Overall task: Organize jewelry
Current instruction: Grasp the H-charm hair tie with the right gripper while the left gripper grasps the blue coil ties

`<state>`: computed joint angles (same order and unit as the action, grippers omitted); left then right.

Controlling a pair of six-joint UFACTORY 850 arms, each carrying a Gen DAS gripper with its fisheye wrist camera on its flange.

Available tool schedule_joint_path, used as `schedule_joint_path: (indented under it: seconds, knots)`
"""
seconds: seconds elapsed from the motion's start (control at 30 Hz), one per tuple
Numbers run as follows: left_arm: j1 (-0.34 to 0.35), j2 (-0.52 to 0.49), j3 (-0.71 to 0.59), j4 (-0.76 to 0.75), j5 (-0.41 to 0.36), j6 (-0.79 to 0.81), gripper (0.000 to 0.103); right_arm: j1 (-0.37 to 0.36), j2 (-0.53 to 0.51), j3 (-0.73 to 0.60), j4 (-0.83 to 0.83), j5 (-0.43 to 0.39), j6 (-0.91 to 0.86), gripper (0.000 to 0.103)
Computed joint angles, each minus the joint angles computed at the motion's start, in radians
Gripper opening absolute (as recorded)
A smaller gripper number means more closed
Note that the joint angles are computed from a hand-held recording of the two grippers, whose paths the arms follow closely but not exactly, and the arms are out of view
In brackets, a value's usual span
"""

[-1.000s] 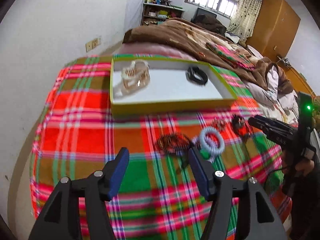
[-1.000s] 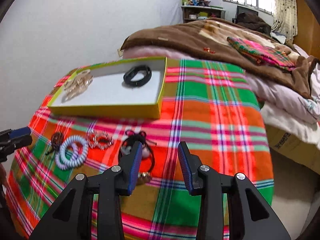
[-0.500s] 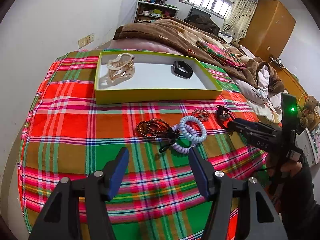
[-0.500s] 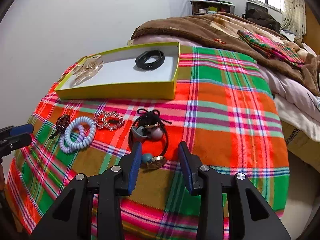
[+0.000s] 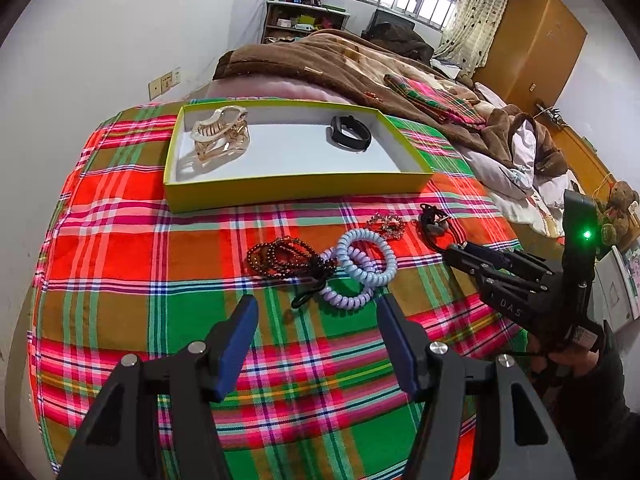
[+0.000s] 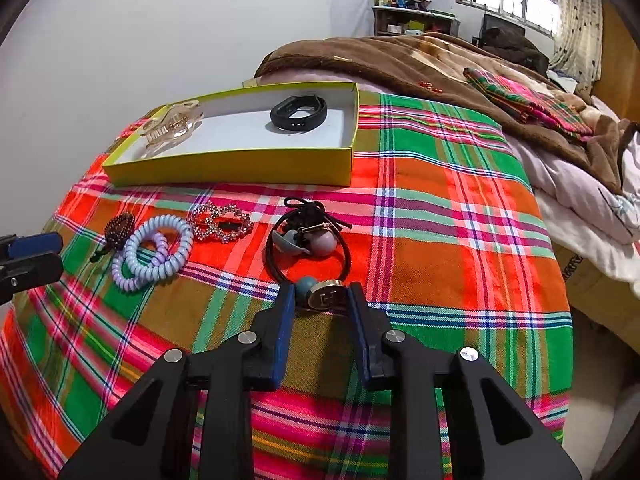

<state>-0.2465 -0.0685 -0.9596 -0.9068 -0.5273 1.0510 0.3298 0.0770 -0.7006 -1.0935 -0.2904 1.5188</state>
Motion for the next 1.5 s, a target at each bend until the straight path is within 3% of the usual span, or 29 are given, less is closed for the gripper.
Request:
schedule_joint_path:
  seconds: [0.23,0.57,0.73,0.97,1.1,1.2,1.3,1.5]
  knots:
    - [-0.008,0.003,-0.003,-0.002,0.009,-0.005,0.064,-0.017,0.028,0.026,-0.11,0.029,0.137,0.027]
    - [-0.061,-0.048,-0.057,0.044,0.01,-0.043,0.064,-0.023,0.132,0.105,-0.587,0.01,0.639,0.027]
    - [-0.11,-0.073,-0.073,0.153,0.086,-0.102,0.063,-0.021,0.177,0.128,-0.651,-0.021,0.707,0.027]
    - [-0.149,-0.116,-0.116,0.303,0.13,-0.209,0.058,-0.014,0.212,0.145,-0.671,-0.038,0.728,0.027]
    - [-0.172,-0.136,-0.139,0.393,0.142,-0.265,0.053,-0.018,0.221,0.151,-0.683,-0.035,0.741,0.027]
    - [-0.191,-0.143,-0.144,0.485,0.15,-0.312,0.041,-0.018,0.227,0.153,-0.67,-0.036,0.727,0.027]
    - [-0.201,-0.16,-0.157,0.551,0.128,-0.35,0.036,-0.018,0.231,0.156,-0.669,-0.038,0.725,0.027]
    - [-0.199,-0.167,-0.166,0.528,0.108,-0.332,0.018,-0.018,0.235,0.155,-0.667,-0.04,0.723,0.027]
